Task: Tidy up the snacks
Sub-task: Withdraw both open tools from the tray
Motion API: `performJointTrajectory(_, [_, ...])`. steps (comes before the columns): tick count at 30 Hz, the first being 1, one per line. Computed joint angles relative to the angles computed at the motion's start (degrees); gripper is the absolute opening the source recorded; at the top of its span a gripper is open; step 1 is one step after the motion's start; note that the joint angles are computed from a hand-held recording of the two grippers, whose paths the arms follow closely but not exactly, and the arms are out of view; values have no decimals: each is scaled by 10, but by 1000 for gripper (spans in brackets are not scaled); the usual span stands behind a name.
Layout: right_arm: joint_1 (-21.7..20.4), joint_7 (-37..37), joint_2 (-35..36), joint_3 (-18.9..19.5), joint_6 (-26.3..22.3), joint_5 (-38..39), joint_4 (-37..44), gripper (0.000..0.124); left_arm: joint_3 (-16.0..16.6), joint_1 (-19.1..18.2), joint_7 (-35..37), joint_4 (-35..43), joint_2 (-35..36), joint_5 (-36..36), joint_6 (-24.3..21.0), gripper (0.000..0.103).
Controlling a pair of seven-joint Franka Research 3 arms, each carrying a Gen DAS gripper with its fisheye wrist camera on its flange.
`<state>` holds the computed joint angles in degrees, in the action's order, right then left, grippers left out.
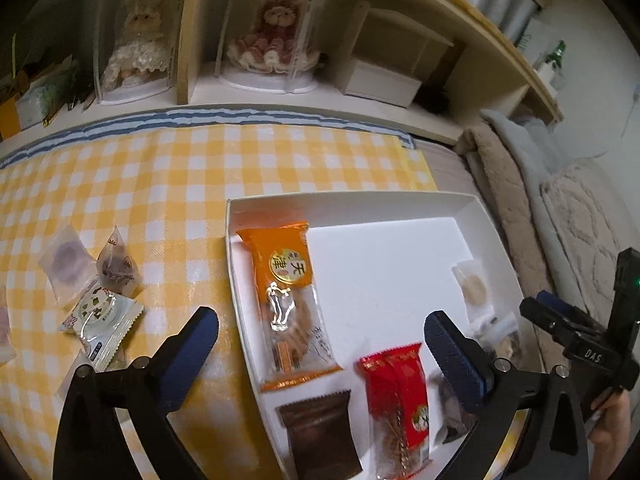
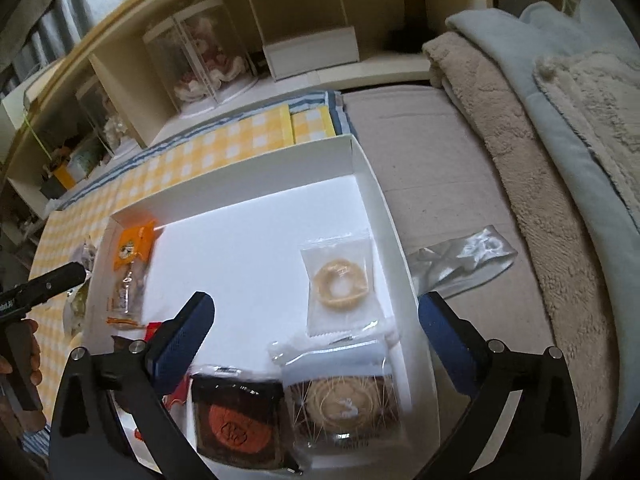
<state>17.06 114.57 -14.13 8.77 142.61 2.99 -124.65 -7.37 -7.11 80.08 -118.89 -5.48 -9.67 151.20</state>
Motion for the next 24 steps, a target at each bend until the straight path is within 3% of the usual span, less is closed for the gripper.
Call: performJointTrajectory(24, [-5,60,-118,48,-62,-38,-12,103,19,-50,-16,-85,-178,29,-59,103])
